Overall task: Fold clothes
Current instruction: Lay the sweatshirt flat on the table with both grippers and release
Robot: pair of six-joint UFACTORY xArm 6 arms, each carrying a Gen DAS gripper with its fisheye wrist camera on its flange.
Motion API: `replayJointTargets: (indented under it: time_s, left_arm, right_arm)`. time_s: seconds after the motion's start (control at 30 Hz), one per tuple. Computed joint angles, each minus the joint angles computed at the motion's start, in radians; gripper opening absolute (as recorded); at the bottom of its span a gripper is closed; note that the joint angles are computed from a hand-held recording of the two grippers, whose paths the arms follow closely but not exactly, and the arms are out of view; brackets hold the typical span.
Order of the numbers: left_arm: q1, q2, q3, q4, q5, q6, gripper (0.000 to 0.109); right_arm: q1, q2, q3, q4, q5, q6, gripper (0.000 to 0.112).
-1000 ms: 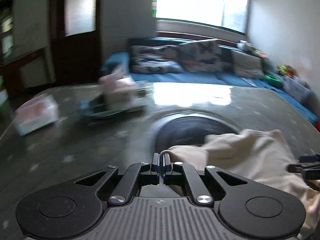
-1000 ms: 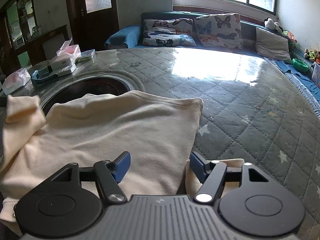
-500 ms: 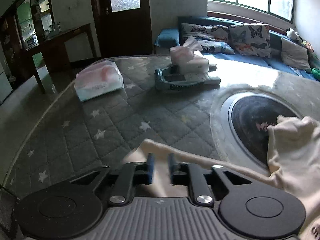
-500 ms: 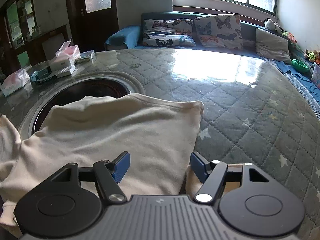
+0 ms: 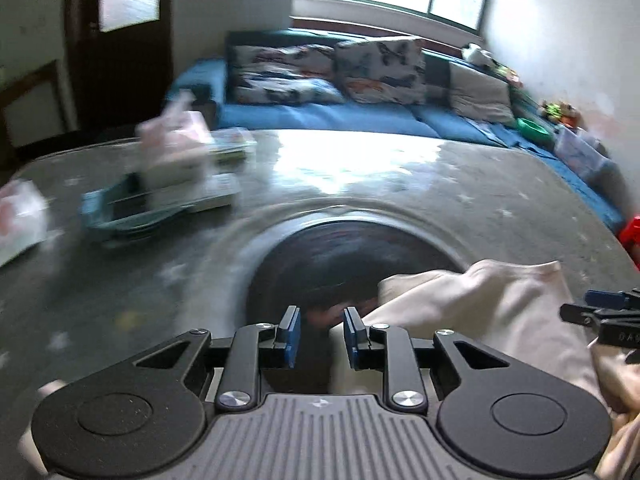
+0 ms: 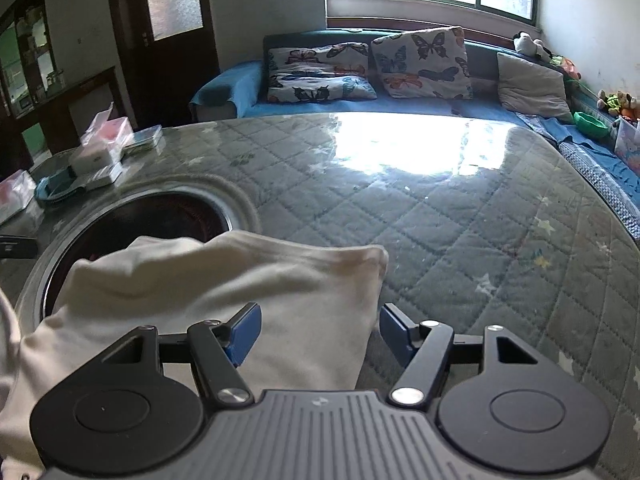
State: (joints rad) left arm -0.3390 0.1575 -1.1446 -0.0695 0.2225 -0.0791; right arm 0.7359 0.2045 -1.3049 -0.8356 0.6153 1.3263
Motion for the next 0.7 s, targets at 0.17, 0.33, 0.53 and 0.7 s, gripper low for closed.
replayJointTargets:
  time_s: [0.17, 0.33, 0.53, 0.7]
  left_arm:
    - [-0.029, 0.154, -0.170, -0.047, 0.050, 0.061, 0.025]
    - [-0.042, 0.249, -0.275, -0.085, 0.090, 0.076, 0.026]
    - [-0.054, 0.294, -0.323, -0.171, 0.117, 0.183, 0.022]
    - [-0.069, 0.285, -0.279, -0.099, 0.029, 0.216, 0.006]
  right_arm:
    - [-0.020, 0.027, -0.030, 0.008, -0.005, -0.019, 0.067]
    - [-0.041, 0.053, -0.045, 0.029, -0.026, -0.043, 0.067]
    - [-0.051, 0.081, -0.063, 0.056, -0.041, -0.081, 0.067]
    - [-0.055, 0.100, -0.082, 0.068, -0.044, -0.103, 0.067]
